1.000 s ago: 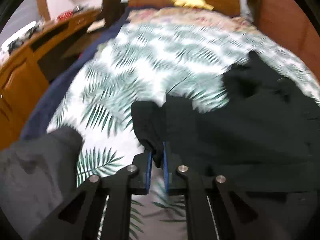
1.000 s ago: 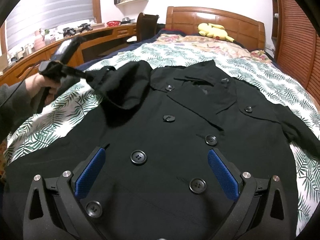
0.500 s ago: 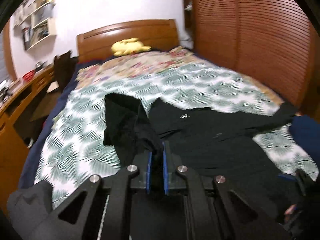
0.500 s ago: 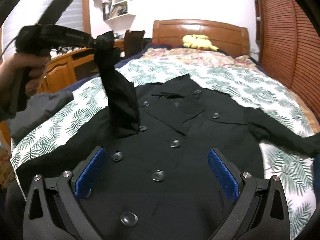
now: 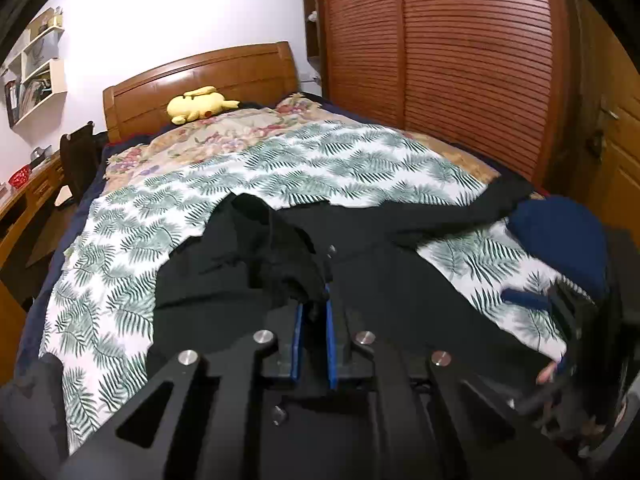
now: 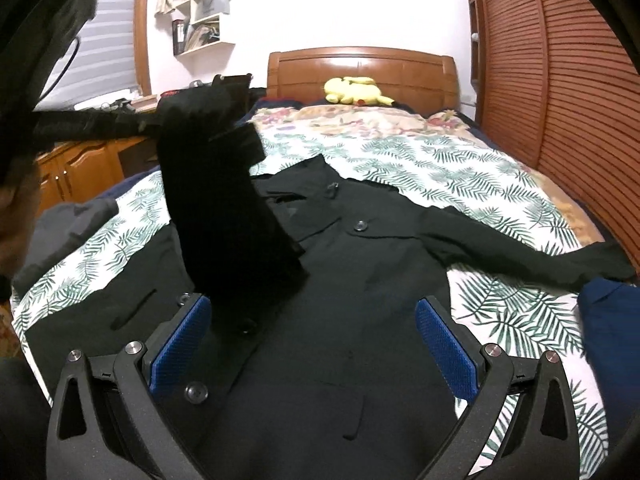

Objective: Fold large clothes
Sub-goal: 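Lower the sleeve onto the coat front and open the left gripper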

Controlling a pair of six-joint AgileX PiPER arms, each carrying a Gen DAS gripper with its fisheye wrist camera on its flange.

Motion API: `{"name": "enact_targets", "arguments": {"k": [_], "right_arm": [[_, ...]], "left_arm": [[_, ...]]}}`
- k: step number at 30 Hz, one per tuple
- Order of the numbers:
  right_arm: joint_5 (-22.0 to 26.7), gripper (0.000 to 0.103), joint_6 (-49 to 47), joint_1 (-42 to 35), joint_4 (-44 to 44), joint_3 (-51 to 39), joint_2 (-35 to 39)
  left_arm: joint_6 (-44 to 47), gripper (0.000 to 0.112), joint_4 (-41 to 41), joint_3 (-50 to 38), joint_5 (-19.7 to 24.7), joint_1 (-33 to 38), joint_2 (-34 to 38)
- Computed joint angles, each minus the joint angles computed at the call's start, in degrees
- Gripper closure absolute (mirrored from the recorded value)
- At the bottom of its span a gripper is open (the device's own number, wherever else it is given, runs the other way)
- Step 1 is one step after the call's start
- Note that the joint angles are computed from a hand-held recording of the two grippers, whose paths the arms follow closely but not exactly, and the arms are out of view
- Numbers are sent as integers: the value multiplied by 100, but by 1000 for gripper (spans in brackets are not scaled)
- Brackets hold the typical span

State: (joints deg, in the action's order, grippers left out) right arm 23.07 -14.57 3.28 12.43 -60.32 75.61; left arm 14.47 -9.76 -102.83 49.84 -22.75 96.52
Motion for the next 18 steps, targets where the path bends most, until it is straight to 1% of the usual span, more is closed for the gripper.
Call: {"name": "enact_targets", "arguments": {"k": [3,6,8,13,18], "right_arm": [[6,0,-5,-1,11,-42,39],[-9,0,82,37,-92,-89,122],[-13,0,166,60,-180,-127,191],[-2,0,297,26,-229,-216,330],[14,0,455,45,-310,-327,441]], "left_arm": [[147,105,-33,786,-337,-67,-373],[279,103,-205,1359,-554,-70,-600],[530,102,-594,1671,-585,37,-724],[801,98,-993,2276,-775,143,-1050],[1067,93,-1156,2483,-669,243,-1442]]}}
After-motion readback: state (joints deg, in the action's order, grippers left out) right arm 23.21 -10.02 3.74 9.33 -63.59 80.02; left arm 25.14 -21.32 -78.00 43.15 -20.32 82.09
